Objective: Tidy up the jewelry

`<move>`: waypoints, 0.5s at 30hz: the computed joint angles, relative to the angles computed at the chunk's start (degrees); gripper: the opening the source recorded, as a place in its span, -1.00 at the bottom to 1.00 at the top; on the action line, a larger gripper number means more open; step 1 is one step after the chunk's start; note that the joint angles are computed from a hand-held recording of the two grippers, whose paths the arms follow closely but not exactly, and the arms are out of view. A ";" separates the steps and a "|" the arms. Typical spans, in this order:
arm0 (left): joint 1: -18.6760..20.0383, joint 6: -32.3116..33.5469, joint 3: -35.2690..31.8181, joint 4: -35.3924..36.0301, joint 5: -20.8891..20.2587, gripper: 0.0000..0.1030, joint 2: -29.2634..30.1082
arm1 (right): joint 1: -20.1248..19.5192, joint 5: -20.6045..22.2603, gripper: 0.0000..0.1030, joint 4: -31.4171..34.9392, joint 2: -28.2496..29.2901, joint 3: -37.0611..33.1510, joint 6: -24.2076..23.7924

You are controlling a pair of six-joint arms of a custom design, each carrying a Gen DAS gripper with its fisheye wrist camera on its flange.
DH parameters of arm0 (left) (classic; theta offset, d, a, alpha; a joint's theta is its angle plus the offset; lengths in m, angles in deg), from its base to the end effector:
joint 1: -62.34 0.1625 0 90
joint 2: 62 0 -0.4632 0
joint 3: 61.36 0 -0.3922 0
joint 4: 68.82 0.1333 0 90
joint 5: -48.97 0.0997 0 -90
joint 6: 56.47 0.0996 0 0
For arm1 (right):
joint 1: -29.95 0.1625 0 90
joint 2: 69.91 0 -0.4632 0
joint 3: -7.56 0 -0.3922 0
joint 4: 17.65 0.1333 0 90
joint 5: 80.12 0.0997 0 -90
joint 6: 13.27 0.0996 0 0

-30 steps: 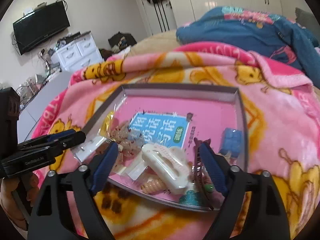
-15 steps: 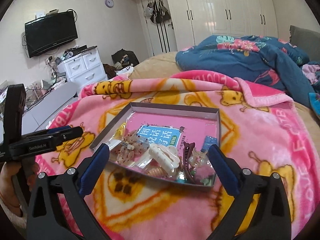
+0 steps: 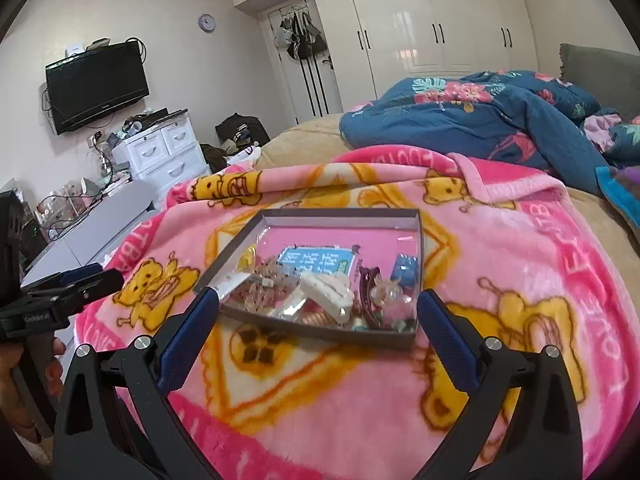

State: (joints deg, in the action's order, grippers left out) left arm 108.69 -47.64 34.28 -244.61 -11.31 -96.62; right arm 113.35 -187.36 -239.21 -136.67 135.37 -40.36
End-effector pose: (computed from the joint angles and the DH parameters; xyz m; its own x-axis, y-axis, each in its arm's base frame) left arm -0.3496 -0.6311 0.0458 -0.6664 0.5447 -0.5091 0.7378 0.5803 -0.3449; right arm 0.0461 -0.5042 0.3072 -0.8335 0.1939 0.5173 -0.3833 0.4714 -0.7942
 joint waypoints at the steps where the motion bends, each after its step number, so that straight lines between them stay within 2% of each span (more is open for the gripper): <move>1: 0.02 -0.05 0.92 -0.39 0.27 0.82 -0.29 | 0.01 -0.40 0.92 -1.14 0.40 0.36 -0.18; 5: 0.25 -0.72 3.24 -1.50 1.43 0.82 -0.51 | -0.21 -1.38 0.92 -4.18 2.07 1.84 -0.29; 9: 0.55 -1.80 4.78 -2.79 3.08 0.82 -0.16 | -0.80 -1.67 0.92 -3.71 3.06 2.69 1.26; 15: 1.18 -3.50 5.60 -3.42 3.30 0.82 0.06 | -1.18 -2.09 0.92 -3.71 4.04 3.30 1.66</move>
